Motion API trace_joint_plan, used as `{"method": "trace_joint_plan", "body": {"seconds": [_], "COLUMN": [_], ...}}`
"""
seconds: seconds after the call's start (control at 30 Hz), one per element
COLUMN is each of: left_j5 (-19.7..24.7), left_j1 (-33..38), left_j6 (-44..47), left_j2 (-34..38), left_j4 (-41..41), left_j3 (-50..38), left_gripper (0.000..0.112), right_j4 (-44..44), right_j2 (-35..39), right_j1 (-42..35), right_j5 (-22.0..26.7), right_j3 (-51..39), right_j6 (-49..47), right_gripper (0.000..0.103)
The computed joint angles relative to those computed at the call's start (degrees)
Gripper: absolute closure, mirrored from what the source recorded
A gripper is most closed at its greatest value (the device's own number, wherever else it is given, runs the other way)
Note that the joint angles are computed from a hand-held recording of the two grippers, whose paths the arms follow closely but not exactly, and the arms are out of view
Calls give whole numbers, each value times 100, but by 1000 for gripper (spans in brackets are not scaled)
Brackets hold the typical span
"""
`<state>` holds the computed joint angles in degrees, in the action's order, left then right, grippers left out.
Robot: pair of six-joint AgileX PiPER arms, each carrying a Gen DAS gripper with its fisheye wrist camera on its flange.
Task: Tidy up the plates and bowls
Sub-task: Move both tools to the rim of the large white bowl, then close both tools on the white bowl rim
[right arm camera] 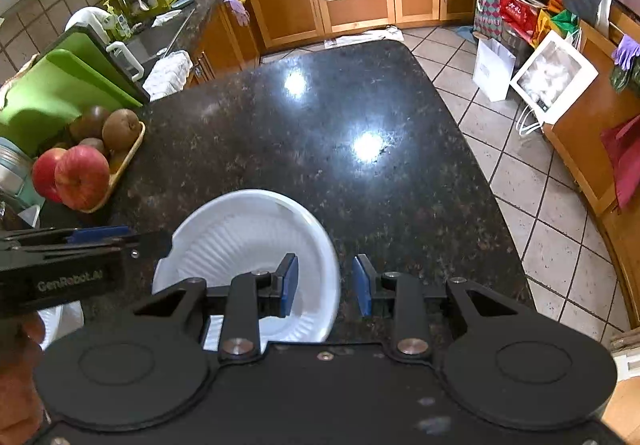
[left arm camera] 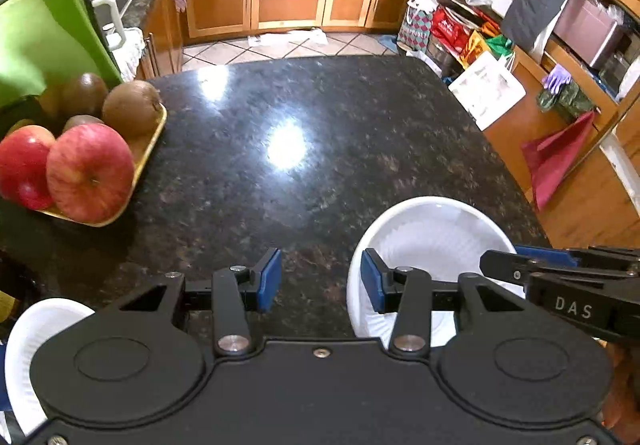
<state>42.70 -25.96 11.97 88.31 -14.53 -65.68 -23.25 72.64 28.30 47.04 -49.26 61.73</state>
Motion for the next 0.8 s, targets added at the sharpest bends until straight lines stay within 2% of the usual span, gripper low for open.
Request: {"method": "trace_joint_plan", "body": {"seconds": [0.8], "left_j5": [261], "left_j1": [-476], "left_j6": [-473], "left_j2": [379], "left_j4": [485], "left_j3": [-81], "left_gripper": [63], "right_j4": [364], "right_j2": [261], "right_j1": [-201], "right_j5": [-45], "right_j3": [81], "right_j6": [-443], "right_gripper": [73]}}
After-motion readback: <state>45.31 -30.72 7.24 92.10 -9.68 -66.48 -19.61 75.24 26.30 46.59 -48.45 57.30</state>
